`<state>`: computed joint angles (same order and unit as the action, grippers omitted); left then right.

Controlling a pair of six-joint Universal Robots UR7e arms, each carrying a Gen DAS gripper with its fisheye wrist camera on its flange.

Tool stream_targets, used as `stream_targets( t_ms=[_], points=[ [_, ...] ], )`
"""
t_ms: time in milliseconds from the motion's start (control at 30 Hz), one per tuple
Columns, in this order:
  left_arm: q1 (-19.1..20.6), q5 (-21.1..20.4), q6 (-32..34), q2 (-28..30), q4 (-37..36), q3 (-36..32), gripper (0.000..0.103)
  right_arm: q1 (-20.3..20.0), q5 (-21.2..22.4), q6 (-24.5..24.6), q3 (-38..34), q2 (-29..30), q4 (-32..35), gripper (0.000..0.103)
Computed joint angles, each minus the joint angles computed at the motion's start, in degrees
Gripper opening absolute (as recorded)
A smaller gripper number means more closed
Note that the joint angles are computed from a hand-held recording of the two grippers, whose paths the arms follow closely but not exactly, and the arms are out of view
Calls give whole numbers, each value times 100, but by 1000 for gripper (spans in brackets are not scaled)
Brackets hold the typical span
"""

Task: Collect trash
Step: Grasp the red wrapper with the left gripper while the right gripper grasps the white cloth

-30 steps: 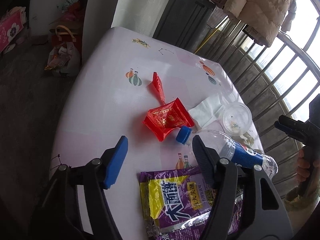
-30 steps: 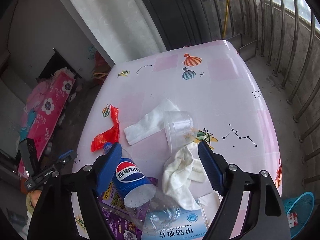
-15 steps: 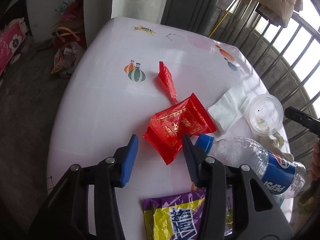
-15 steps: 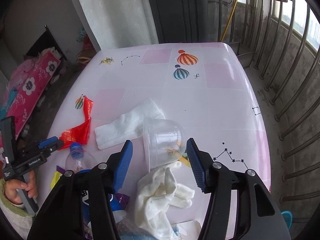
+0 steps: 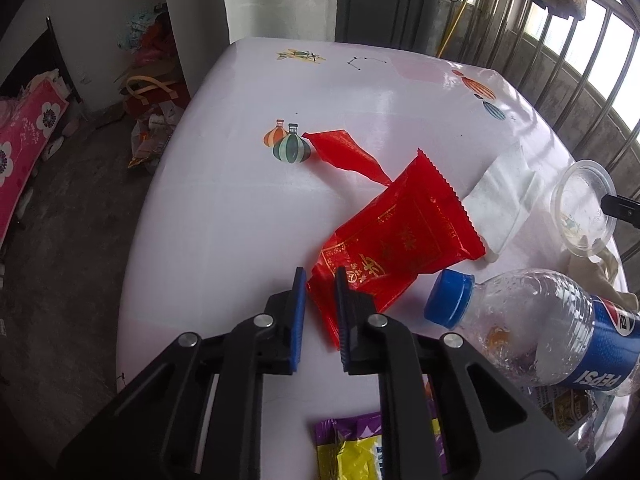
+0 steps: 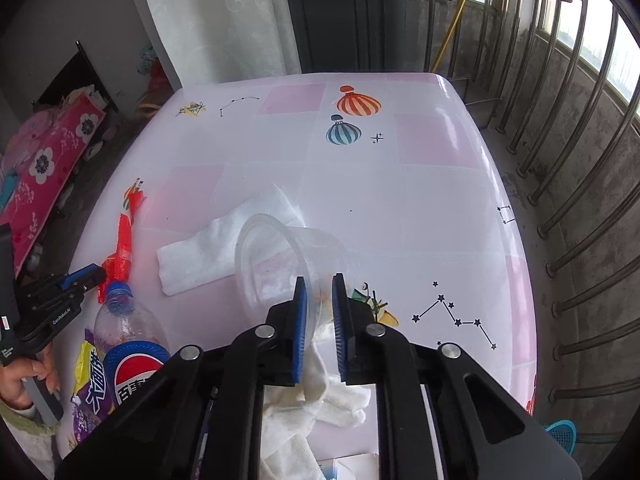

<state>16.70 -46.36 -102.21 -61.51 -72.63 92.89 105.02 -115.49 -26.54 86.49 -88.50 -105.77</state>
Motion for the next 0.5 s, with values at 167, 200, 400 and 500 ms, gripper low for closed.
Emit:
stream_targets(
  t_ms=[167, 200, 400, 500],
  points=[
    [-4, 48, -8, 40, 113, -44, 0, -62, 31, 62, 15, -22, -117, 6],
    [-3, 44, -6, 35, 91, -35, 0, -76, 50, 88, 11, -24, -118, 6],
    [-51, 196, -73, -37, 31, 55, 0, -155, 242, 184, -41, -43, -146, 6],
    [-75, 240, -42, -159, -235, 183, 0, -162, 302, 205, -70, -58, -144, 6]
  ],
)
